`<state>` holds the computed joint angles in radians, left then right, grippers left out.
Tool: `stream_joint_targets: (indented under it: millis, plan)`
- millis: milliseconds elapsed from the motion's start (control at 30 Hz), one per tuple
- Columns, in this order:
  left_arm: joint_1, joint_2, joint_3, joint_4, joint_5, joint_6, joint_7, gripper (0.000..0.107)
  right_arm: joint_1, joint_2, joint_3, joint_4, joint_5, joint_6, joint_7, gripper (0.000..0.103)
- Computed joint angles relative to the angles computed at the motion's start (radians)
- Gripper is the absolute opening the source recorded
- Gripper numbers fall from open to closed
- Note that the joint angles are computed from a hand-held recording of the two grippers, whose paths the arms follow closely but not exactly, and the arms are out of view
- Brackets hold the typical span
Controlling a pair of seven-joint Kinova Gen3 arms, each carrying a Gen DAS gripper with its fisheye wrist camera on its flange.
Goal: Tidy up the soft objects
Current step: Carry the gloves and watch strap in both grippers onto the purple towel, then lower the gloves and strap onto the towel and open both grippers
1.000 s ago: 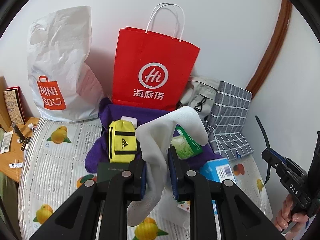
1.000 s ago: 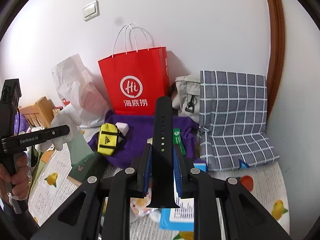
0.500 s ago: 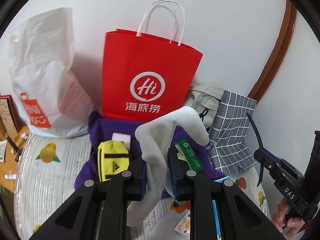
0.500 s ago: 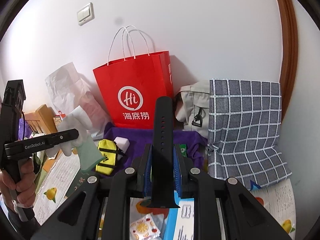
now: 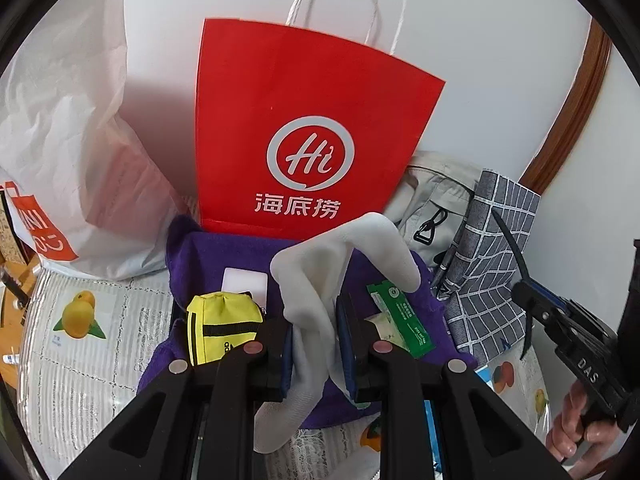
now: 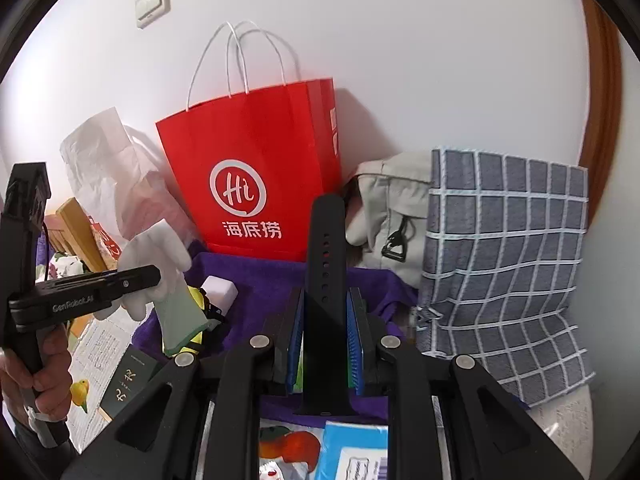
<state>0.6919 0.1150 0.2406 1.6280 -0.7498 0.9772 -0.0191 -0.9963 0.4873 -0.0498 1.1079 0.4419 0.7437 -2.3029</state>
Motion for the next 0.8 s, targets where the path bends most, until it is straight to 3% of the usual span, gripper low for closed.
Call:
stream_joint_targets:
  millis: [167, 367, 800]
  plan:
    - [-0.023, 0.002, -0.011, 0.010, 0.034, -0.021, -0.027, 0.019, 0.048, 0.054, -0.030, -0.065, -0.074, -0.001, 0.081, 0.020]
    - [-0.058, 0.022, -0.026, 0.030, 0.106, -0.090, -0.071, 0.019, 0.068, 0.120, -0.027, -0.134, -0.141, 0.067, 0.170, 0.020]
    - [-0.081, 0.080, -0.069, 0.014, 0.233, -0.110, -0.185, 0.019, 0.109, 0.237, -0.029, -0.277, -0.254, 0.213, 0.284, 0.020]
